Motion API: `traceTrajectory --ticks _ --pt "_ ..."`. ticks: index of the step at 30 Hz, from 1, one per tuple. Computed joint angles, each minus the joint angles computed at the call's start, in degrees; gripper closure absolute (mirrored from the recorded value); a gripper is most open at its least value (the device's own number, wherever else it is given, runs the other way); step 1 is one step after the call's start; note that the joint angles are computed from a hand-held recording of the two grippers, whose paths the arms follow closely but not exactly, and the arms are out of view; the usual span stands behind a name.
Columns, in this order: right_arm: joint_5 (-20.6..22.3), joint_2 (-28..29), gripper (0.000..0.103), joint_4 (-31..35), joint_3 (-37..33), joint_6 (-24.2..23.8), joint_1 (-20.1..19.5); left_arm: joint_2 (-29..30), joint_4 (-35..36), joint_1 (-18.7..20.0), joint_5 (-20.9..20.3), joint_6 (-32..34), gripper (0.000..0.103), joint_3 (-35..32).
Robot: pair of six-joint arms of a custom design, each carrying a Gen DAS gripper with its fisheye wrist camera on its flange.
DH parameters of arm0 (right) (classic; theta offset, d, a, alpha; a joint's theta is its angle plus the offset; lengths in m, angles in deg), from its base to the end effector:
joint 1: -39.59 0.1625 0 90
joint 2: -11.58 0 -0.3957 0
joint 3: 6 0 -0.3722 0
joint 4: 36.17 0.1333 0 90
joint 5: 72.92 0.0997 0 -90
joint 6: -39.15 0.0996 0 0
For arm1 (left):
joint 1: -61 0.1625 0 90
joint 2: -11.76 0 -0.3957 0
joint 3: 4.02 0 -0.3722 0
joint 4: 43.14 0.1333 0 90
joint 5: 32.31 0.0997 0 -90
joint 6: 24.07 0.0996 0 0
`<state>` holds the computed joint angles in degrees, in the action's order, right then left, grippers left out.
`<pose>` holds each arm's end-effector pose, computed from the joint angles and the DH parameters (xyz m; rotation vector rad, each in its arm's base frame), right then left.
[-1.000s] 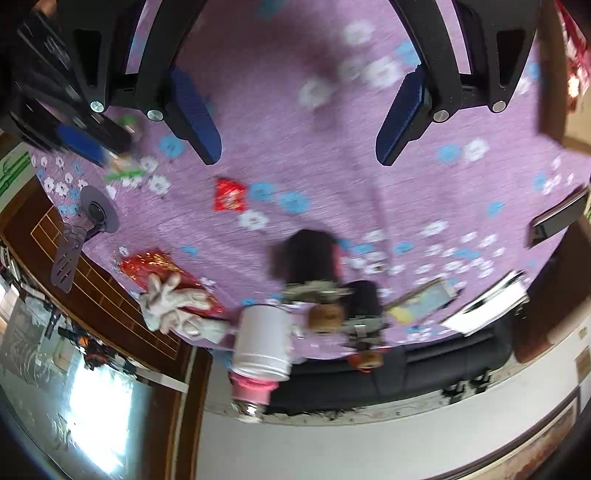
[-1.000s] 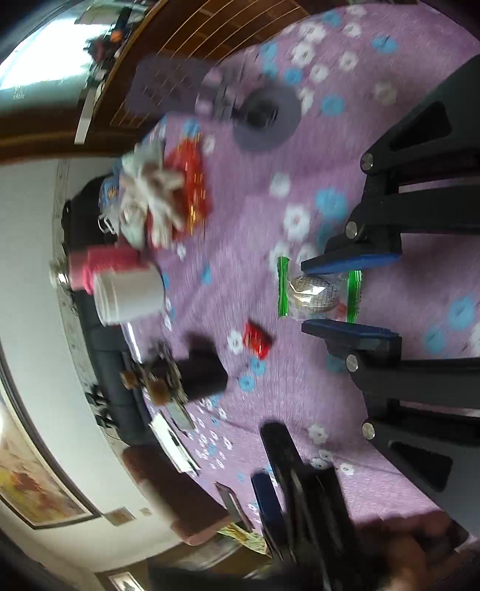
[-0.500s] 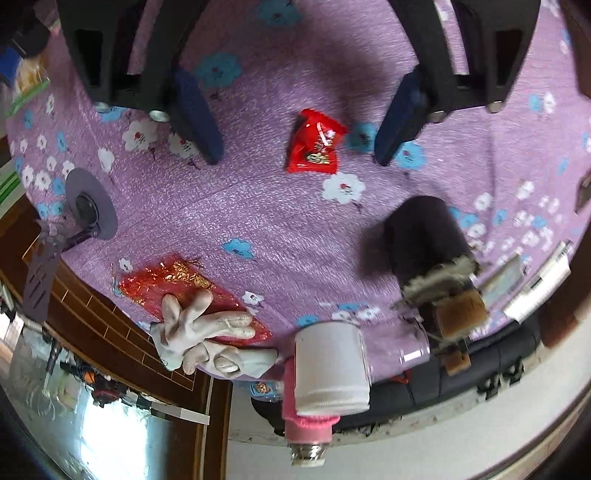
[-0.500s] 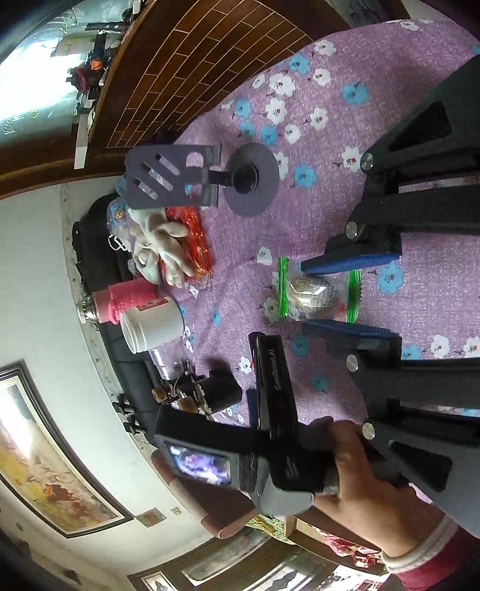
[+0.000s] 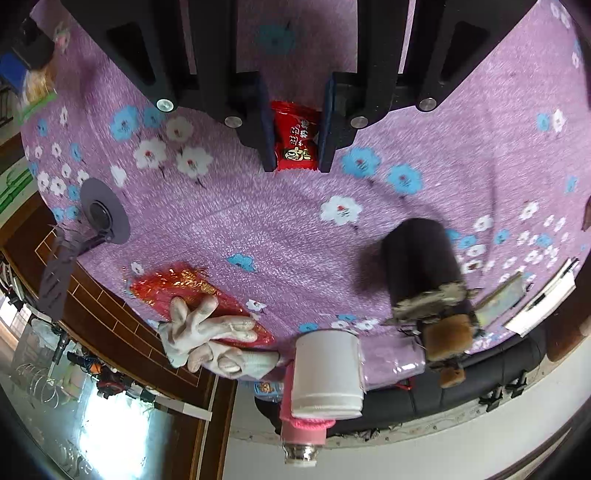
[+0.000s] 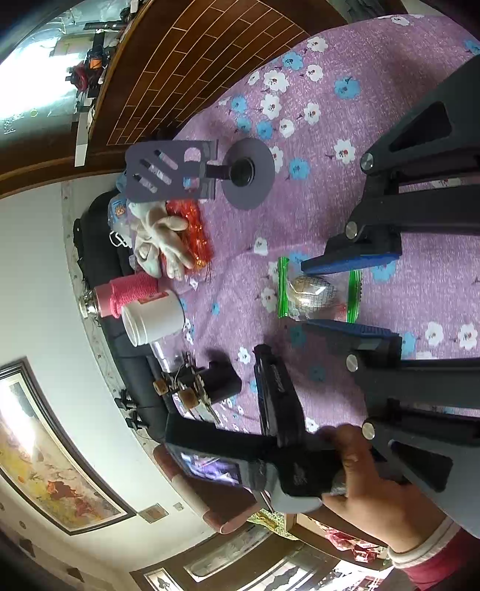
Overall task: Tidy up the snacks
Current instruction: 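Grasp the green-edged clear candy bag with the right tool while the left tool grasps the small red candy, then carry the clear candy bag and small red candy over the cardboard box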
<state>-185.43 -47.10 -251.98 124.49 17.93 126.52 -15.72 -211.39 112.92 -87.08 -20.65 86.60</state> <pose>0.0707 -0.4594 0.1735 0.1361 -2.3708 1.0779 -0.2425 -0.6188 -0.0395 0.8105 2.4452 -0.5693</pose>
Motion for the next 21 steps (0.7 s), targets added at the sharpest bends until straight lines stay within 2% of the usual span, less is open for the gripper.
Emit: traceTrajectory --ticks 6,11,14,21 --pt "0.2 1.5 0.079 0.2 -0.2 0.6 1.6 -6.5 -5.0 -1.3 3.0 -1.2 0.081 8.8" --pt "1.2 3.5 0.079 0.1 -0.5 1.4 4.2 -14.5 -10.2 -2.0 5.1 -3.0 0.081 19.0" --pt "1.3 5.1 0.079 0.6 -1.3 1.5 6.6 -19.1 -13.1 -2.5 7.9 -4.3 0.081 24.5" --pt "1.4 8.3 0.079 1.7 -2.8 2.6 11.5 -27.8 -14.2 -2.3 10.7 -8.4 0.081 32.7"
